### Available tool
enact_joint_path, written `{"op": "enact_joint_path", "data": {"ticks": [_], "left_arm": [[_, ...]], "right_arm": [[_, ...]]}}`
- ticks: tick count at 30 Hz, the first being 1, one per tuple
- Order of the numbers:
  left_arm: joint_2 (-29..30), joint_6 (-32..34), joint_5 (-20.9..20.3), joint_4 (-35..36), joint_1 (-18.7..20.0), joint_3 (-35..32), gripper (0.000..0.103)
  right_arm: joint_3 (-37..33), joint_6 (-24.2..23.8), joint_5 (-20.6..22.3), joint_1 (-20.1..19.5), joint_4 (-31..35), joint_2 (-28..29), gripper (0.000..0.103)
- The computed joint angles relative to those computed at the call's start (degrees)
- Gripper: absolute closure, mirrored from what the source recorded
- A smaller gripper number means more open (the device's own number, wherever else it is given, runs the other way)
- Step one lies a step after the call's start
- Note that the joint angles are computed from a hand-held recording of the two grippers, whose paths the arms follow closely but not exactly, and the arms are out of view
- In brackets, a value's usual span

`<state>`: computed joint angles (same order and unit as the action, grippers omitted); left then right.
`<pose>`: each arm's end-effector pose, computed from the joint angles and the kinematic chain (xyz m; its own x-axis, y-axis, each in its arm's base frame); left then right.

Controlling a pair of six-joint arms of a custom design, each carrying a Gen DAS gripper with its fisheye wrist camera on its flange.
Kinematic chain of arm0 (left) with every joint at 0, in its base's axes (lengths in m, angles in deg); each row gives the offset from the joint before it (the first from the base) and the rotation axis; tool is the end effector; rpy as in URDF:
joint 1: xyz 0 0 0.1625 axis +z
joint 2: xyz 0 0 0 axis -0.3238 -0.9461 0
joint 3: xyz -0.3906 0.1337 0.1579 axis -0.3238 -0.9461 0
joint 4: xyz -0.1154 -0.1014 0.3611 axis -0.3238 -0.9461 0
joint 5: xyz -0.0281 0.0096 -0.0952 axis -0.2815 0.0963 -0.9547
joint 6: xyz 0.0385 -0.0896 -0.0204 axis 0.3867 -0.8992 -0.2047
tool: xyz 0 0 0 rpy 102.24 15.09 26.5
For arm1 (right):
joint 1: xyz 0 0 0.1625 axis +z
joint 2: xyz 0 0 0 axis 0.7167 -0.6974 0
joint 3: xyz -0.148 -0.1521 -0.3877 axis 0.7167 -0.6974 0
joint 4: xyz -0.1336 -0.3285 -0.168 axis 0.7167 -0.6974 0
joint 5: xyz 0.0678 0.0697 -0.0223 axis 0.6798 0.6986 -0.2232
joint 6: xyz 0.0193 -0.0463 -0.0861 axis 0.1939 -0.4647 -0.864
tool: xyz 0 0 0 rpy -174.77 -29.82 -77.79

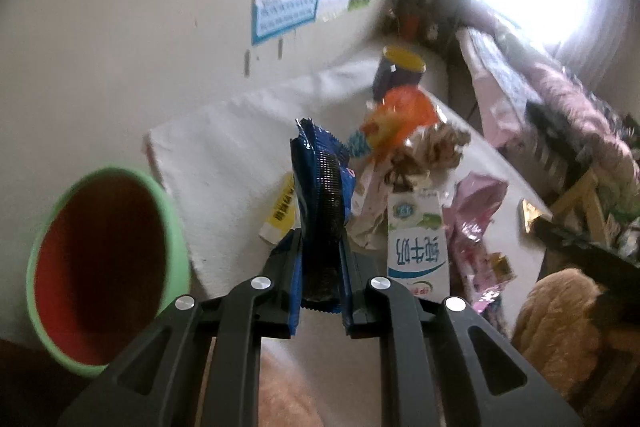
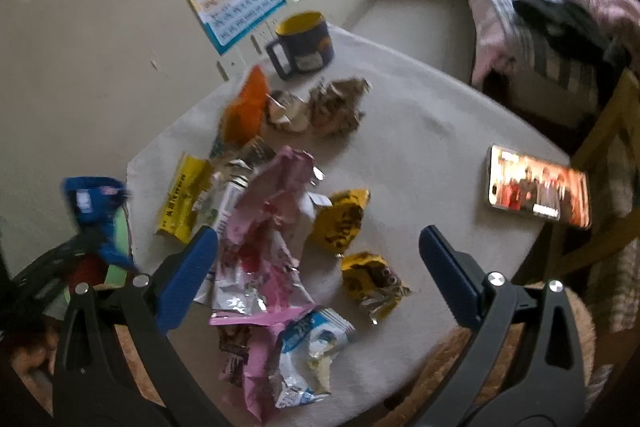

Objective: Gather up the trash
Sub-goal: 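Grasp the blue wrapper with the left gripper while the right grasps the pink wrapper, then carry both wrappers to the green-rimmed bucket and release them inside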

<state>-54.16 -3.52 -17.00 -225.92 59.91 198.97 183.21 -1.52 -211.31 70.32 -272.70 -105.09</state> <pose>-0.1600 -0.3810 0.1794 -0.7025 0.5355 -0.4687 0.6744 0.7113 -0.1982 0.1903 -0.2793 0.1126 -0.7471 0.5495 0.3741 0.0309 0.5908 -0.8062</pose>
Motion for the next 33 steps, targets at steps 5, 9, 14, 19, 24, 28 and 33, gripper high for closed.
{"op": "enact_joint_path", "data": {"ticks": [5,9,14,19,24,28,33], "left_arm": [[-3.7,-0.7,1.1,1.5,-0.5,0.5,0.090],[-3.7,-1.7,0.7,2.4,-0.6,0.2,0.090],[-5.0,-0.6,0.2,2.9,-0.3,0.8,0.090],[-6.0,-1.1,0.6,4.4,-0.3,0.6,0.090],[-5.2,-1.9,2.2,2.2,-0.5,1.5,0.090],[-5.8,-1.7,3.4,0.8,-0.1,1.6,0.090],[-7.4,-1.6,4.9,0.8,0.8,1.3,0.090]], "right_arm": [[1.7,-1.8,5.5,-4.6,-7.2,0.5,0.007],[0.4,-6.4,8.9,-6.0,-10.3,1.0,0.010],[-1.0,-6.8,18.7,-11.4,-5.8,0.7,0.045],[-0.2,-7.6,22.7,-12.0,-9.6,3.1,0.083],[-1.4,-9.1,16.8,-5.4,-8.1,0.4,0.096],[-2.1,-10.3,15.3,-2.6,-6.7,-1.2,0.096],[-2.4,-8.7,15.3,-2.0,-5.0,-1.4,0.096]]}}
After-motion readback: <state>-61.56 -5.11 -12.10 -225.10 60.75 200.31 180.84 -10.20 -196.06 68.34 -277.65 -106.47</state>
